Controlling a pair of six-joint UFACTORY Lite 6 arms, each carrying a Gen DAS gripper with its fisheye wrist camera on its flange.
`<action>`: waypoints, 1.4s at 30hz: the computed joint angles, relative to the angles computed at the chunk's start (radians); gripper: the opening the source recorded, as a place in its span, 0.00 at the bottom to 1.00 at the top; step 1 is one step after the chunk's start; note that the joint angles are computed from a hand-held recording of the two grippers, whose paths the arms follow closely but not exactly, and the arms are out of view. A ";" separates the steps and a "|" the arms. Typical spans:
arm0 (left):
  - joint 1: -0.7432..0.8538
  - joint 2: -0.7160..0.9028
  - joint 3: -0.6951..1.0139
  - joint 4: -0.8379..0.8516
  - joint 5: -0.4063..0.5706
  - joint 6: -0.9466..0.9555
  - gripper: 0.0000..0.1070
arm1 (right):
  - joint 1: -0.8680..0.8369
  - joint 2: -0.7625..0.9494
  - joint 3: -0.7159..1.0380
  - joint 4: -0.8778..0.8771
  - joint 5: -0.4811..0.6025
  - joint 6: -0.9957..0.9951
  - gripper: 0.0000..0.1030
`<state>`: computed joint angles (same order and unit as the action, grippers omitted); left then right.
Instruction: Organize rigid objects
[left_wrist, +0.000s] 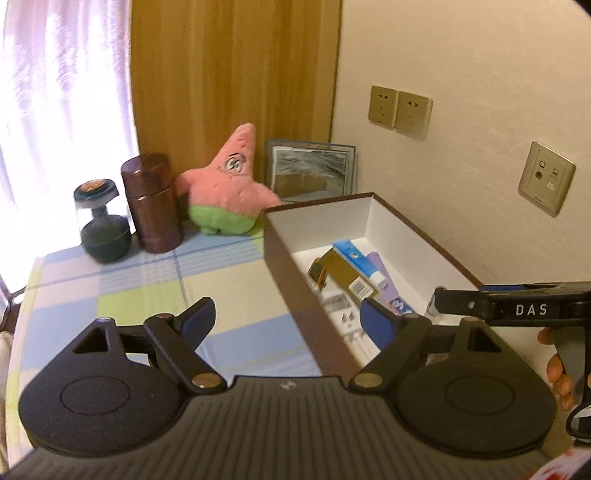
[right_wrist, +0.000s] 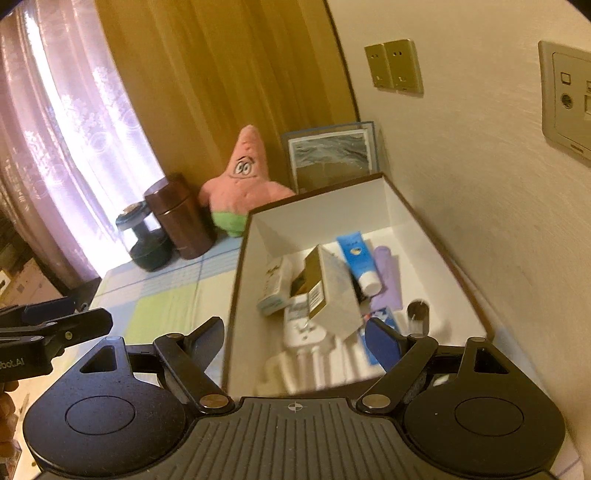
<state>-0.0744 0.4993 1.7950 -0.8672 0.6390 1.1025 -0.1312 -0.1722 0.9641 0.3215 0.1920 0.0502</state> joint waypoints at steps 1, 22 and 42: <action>0.019 -0.034 -0.043 -0.015 0.006 0.025 0.78 | 0.020 -0.028 -0.021 -0.083 0.004 0.092 0.78; 0.486 -0.441 -0.570 -0.073 0.211 0.336 0.77 | 0.635 -0.329 -0.263 -1.071 0.275 1.304 0.78; 0.778 -0.523 -0.705 0.013 0.305 0.445 0.75 | 1.006 -0.126 -0.210 -1.195 0.360 1.567 0.78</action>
<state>0.7033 -0.0240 1.0902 -0.8542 0.9444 1.5471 0.8749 -0.2985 0.7542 -0.8735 0.5519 1.6168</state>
